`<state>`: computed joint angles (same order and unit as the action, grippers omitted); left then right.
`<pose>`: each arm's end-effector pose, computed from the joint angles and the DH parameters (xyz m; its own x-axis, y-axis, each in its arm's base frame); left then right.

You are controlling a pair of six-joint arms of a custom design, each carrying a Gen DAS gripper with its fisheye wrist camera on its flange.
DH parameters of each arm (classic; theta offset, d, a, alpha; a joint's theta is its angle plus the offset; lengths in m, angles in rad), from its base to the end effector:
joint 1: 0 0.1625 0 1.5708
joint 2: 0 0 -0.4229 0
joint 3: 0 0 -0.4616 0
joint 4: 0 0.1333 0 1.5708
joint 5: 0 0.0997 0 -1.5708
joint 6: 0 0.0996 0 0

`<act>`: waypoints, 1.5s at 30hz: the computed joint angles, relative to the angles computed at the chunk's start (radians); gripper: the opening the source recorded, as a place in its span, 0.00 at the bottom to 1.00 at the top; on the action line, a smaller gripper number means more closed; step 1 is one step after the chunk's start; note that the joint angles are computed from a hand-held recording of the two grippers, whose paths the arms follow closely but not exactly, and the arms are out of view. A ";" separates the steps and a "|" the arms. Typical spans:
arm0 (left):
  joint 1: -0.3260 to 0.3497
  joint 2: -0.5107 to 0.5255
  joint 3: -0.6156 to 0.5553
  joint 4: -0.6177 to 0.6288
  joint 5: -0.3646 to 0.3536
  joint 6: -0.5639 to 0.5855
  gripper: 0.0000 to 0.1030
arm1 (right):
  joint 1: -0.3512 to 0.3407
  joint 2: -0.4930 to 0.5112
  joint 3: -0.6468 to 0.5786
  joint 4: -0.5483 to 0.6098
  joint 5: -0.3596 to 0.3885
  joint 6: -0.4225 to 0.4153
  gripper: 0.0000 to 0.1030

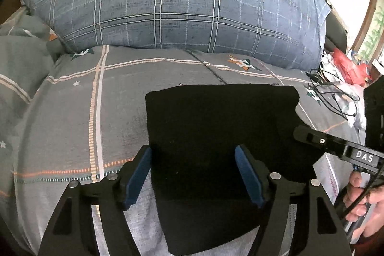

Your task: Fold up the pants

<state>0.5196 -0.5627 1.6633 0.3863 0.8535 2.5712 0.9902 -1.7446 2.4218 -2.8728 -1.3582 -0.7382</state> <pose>-0.3125 -0.4078 -0.1066 -0.8222 0.2604 -0.5061 0.5002 0.7549 -0.4242 -0.1038 -0.4395 0.2691 -0.9540 -0.1361 0.2671 -0.2665 0.7930 -0.5478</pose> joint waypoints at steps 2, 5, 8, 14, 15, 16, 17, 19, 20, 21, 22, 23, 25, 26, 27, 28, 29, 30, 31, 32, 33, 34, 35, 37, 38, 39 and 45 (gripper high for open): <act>-0.011 -0.006 0.003 0.004 -0.004 -0.005 0.68 | -0.018 -0.048 0.019 0.026 0.052 -0.001 0.06; -0.040 -0.023 0.018 -0.006 -0.028 0.006 0.69 | -0.032 -0.119 0.039 0.084 0.097 -0.036 0.06; -0.057 -0.025 0.021 -0.015 -0.040 0.020 0.70 | -0.032 -0.154 0.059 0.075 0.075 -0.052 0.05; -0.046 0.029 -0.016 0.027 -0.027 0.005 0.70 | -0.094 -0.129 0.054 0.062 0.058 -0.013 0.01; -0.045 0.043 -0.026 0.041 -0.036 -0.004 0.70 | -0.097 -0.117 0.050 0.059 0.055 -0.011 0.01; -0.044 0.051 -0.030 0.045 -0.041 -0.006 0.71 | -0.096 -0.102 0.045 0.053 0.049 -0.010 0.01; -0.043 0.055 -0.032 0.045 -0.045 -0.009 0.72 | -0.090 -0.091 0.044 0.040 0.041 -0.012 0.01; -0.039 0.055 -0.035 0.049 -0.040 -0.022 0.73 | -0.077 -0.087 0.042 0.030 0.027 -0.015 0.06; -0.040 0.055 -0.040 0.055 -0.036 -0.028 0.73 | -0.077 -0.095 0.044 0.034 0.033 -0.017 0.09; -0.040 0.052 -0.041 0.064 -0.033 -0.035 0.73 | -0.077 -0.103 0.047 0.034 0.039 -0.014 0.09; -0.041 0.048 -0.040 0.066 -0.030 -0.035 0.73 | -0.083 -0.121 0.052 0.041 0.063 -0.014 0.10; -0.042 0.043 -0.038 0.066 -0.031 -0.032 0.73 | -0.086 -0.132 0.055 0.044 0.078 -0.016 0.10; -0.049 0.034 -0.034 0.069 -0.046 -0.033 0.75 | -0.074 -0.149 0.065 0.020 0.077 -0.024 0.13; -0.050 0.028 -0.029 0.063 -0.049 -0.031 0.76 | -0.064 -0.149 0.067 0.001 0.062 -0.027 0.16; -0.050 0.021 -0.025 0.055 -0.050 -0.029 0.79 | -0.047 -0.143 0.069 -0.026 0.039 -0.029 0.21; -0.049 0.014 -0.024 0.046 -0.049 -0.026 0.80 | -0.032 -0.133 0.067 -0.049 0.021 -0.029 0.23; -0.048 0.012 -0.023 0.042 -0.049 -0.024 0.80 | -0.021 -0.122 0.065 -0.067 0.008 -0.025 0.23; -0.046 0.013 -0.027 0.043 -0.051 -0.023 0.80 | -0.010 -0.108 0.061 -0.086 -0.005 -0.018 0.23; -0.043 0.019 -0.037 0.051 -0.055 -0.021 0.80 | -0.001 -0.094 0.056 -0.101 -0.014 -0.009 0.23; -0.041 0.021 -0.040 0.053 -0.056 -0.018 0.80 | 0.002 -0.086 0.053 -0.105 -0.015 -0.007 0.23; -0.038 0.026 -0.047 0.056 -0.057 -0.015 0.80 | 0.011 -0.071 0.047 -0.118 -0.021 -0.003 0.23; -0.035 0.032 -0.055 0.060 -0.060 -0.013 0.80 | 0.021 -0.055 0.042 -0.133 -0.032 -0.003 0.23; -0.030 0.039 -0.064 0.063 -0.063 -0.011 0.80 | 0.038 -0.028 0.034 -0.163 -0.060 0.000 0.23; -0.015 0.056 -0.089 0.076 -0.061 -0.014 0.80 | 0.061 0.020 0.016 -0.211 -0.110 0.008 0.19; -0.007 0.064 -0.103 0.085 -0.057 -0.016 0.80 | 0.073 0.052 0.003 -0.235 -0.136 0.010 0.19; 0.004 0.075 -0.120 0.097 -0.051 -0.017 0.80 | 0.081 0.076 -0.008 -0.250 -0.155 0.012 0.19; 0.056 0.119 -0.191 0.116 -0.022 -0.021 0.87 | 0.104 0.193 -0.071 -0.293 -0.222 0.015 0.19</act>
<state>0.5754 -0.4433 1.4726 0.5027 0.8311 2.5506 1.0946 -1.5518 2.3512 -3.1660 -1.5800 -0.7229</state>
